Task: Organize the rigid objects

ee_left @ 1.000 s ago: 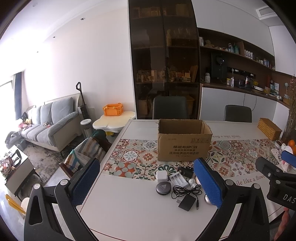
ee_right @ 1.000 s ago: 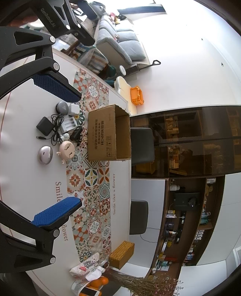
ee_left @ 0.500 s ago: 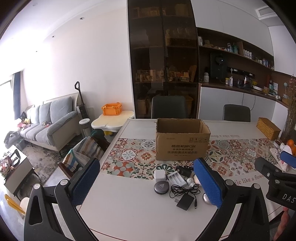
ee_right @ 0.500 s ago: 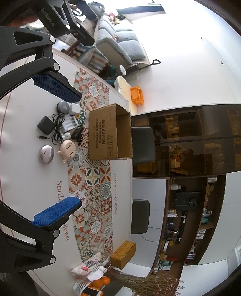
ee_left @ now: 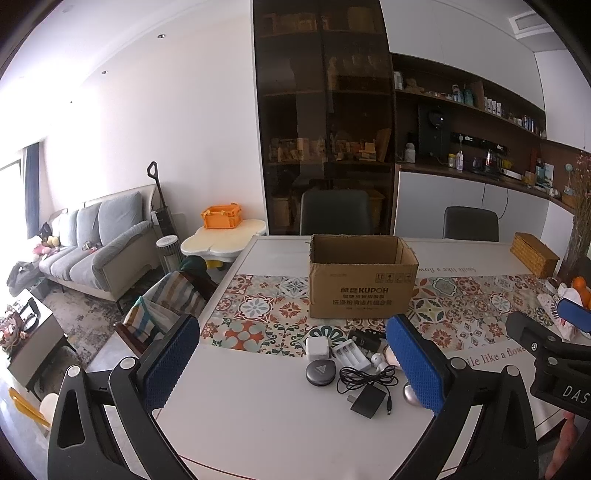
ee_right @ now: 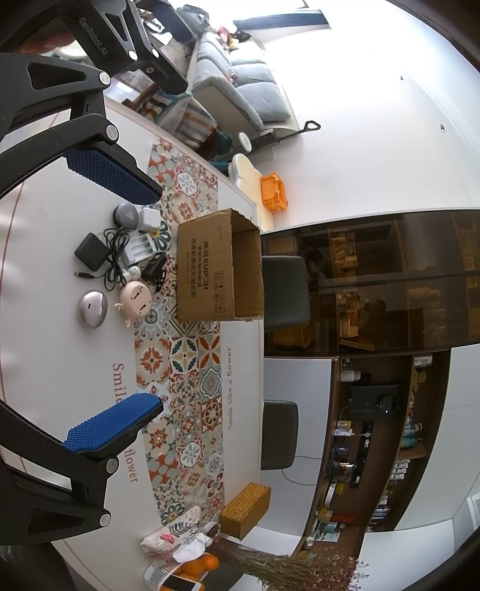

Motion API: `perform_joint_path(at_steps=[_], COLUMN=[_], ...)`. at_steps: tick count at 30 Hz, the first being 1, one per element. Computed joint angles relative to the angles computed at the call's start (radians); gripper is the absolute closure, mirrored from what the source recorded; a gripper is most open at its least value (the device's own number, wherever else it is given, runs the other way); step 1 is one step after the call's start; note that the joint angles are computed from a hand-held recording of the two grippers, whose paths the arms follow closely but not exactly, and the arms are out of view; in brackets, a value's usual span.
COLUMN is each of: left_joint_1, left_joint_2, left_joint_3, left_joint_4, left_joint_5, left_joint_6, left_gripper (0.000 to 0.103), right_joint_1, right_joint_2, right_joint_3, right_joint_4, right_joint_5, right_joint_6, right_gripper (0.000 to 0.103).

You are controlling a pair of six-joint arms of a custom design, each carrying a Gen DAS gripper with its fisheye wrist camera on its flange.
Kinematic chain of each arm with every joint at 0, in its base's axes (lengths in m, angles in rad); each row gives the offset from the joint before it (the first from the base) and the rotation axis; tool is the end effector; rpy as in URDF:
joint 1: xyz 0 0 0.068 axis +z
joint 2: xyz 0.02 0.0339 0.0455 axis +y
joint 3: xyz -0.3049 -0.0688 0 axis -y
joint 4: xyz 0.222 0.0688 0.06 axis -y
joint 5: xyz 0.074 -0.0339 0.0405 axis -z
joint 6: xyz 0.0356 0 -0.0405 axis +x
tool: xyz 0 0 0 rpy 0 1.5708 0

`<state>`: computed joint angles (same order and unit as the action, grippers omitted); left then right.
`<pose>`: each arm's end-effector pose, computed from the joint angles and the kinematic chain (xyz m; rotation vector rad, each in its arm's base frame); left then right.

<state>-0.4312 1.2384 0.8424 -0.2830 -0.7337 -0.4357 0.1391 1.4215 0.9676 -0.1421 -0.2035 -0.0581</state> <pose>0.2159 -0.0731 0.3084 -0.3785 2.0348 0.3012 0.2868 0.0474 0.3105 -0.3292 2.1398 0.2669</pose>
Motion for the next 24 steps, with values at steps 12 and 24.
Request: perform_joint_path(at_steps=[12, 24], left_joint_1=[-0.004, 0.010], left_joint_2=[0.011, 0.025], left_joint_3=[0.010, 0.011], left_joint_4=[0.005, 0.009], left_joint_5=[0.004, 0.024], left_joint_6=[0.005, 0.012], left_gripper=[0.000, 0.000], right_joint_1=[0.000, 0.000], right_joint_2=[0.003, 0.022], right_joint_3=[0.003, 0.023], right_joint_4=[-0.003, -0.014], right_joint_5=[0.000, -0.003], right_joint_6=[-0.001, -0.005], right_gripper=[0.001, 0.001])
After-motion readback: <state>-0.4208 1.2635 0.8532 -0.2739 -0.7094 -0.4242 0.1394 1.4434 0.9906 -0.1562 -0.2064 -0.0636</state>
